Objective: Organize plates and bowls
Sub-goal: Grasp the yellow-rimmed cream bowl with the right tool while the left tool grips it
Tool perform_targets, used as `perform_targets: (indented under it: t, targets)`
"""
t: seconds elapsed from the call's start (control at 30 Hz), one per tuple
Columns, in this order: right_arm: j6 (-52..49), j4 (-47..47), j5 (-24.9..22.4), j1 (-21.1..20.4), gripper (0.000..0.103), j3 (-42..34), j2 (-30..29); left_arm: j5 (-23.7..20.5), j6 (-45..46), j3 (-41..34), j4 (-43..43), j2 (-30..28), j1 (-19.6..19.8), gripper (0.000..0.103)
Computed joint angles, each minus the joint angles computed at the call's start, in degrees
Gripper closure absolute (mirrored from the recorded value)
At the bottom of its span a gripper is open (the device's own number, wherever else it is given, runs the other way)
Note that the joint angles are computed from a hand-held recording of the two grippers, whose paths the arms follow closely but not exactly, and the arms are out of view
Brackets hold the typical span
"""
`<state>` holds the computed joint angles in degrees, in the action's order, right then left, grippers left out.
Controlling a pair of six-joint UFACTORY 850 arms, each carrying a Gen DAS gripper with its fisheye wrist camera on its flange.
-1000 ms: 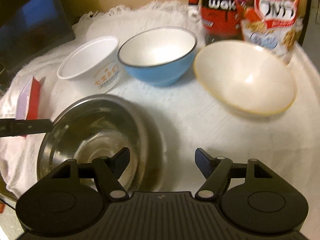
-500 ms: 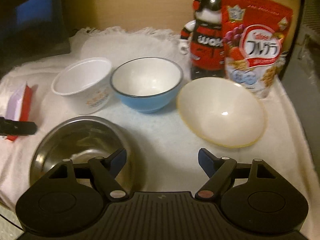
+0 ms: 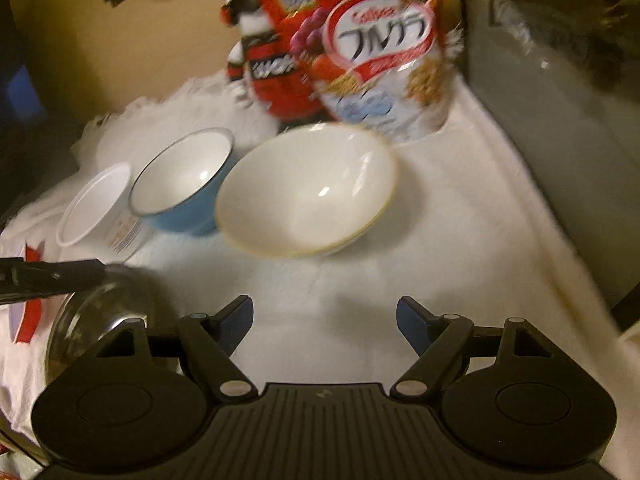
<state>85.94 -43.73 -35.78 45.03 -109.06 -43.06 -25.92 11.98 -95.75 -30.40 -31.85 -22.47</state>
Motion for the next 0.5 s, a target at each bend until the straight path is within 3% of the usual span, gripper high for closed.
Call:
perform_targets:
  t: [0.17,0.37,0.5]
  targets:
    - [-3.27,-3.78,-1.2,-1.96,0.024,-0.74,-0.17,0.38,-11.01,-5.76,4.56,-4.58,-2.29,0.066]
    - [-4.43,-1.32,2.16,-5.66,0.024,-3.18,-2.0,-0.81,-22.1,-14.01,8.71,-10.71,-3.27,0.066]
    - [-8.64,4.8,3.39,-7.46,0.038,-7.92,-5.63,-4.23,-27.76,-20.42,14.81,-15.15,-3.48,0.066]
